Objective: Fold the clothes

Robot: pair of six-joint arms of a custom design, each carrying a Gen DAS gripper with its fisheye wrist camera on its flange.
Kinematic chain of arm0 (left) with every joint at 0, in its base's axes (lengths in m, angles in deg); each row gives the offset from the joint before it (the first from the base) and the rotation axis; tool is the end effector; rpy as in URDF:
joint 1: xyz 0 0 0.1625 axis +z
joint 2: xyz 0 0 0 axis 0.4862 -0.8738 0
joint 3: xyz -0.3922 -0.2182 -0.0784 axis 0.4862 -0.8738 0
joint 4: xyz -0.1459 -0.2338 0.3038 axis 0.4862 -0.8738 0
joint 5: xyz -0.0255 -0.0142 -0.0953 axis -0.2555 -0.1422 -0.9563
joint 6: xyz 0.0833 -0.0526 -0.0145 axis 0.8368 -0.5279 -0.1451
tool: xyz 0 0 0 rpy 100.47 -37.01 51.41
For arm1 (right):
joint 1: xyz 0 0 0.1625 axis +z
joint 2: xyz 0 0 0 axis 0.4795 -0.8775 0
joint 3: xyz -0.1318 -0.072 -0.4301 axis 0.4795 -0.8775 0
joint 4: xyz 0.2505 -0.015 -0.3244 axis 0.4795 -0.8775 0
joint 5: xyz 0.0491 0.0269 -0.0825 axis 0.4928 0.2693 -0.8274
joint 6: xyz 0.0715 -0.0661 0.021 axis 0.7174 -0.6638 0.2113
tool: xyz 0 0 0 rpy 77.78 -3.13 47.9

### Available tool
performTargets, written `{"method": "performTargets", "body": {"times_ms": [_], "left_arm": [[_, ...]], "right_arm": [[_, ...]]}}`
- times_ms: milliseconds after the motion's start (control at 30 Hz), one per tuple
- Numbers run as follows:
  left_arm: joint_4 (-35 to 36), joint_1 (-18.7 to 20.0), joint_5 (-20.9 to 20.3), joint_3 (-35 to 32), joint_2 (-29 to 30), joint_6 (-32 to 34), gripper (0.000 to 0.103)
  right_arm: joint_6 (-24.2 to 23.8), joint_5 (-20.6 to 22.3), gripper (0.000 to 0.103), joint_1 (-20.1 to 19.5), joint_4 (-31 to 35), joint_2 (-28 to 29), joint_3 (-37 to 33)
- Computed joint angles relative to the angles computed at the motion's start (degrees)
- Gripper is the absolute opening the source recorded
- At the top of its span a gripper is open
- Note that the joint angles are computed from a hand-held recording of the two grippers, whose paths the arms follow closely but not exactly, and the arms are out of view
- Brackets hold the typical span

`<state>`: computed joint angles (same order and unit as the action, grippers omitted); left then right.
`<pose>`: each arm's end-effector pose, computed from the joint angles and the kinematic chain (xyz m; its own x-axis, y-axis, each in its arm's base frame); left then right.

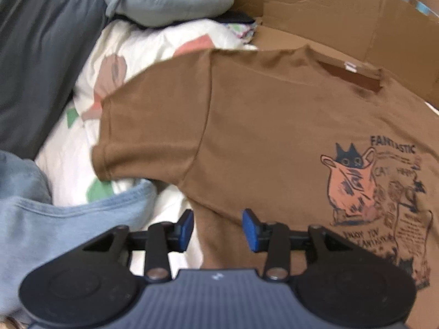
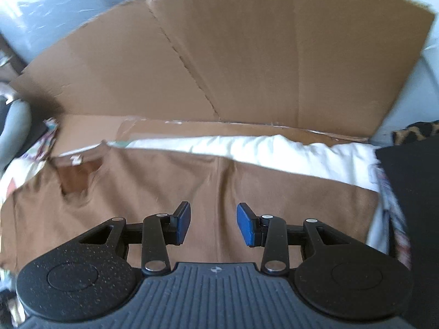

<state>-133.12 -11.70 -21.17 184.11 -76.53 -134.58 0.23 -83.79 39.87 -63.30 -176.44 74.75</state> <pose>-0.3308 -0.3092 0.1333 -0.6108 -0.0815 -0.7876 0.2964 0.8988 -0.3229 -0.0390 -0.3884 0.4513 -0.8606 0.1163 0.4959 -0.1558 0.8669 -0.4736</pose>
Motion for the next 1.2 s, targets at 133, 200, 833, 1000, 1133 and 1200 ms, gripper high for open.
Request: {"method": "performTargets", "body": {"times_ms": [133,200,833,1000,1133,1200], "left_arm": [[6.34,-1.06,-0.79,-2.61,-3.08,-0.09,0.043],[10.16,-1.61,-1.16,-4.25,-4.28,-0.31,0.043],[35.56,-13.54,-14.35,-18.2,-8.03,-10.36,0.055],[38.44,-17.32,-17.97,-20.05,-8.31,-14.31,0.061],[40.77,-20.27,-19.84,-21.71,-8.63,-17.77,0.064],[41.29,-21.45,-20.83,-22.03,-8.88,-19.45,0.065]], "right_arm": [[-0.69,0.48,0.044,0.75,6.39,-5.25,-1.22],[-0.28,0.63,0.044,1.46,9.87,-7.53,-2.55],[8.24,-4.33,0.044,16.01,38.91,-22.96,-14.65],[11.87,-2.26,0.052,17.64,46.4,-26.58,-17.1],[12.39,-2.55,0.054,19.06,50.39,-28.83,-18.61],[10.7,-0.56,0.056,17.08,52.0,-30.44,-19.33]]}}
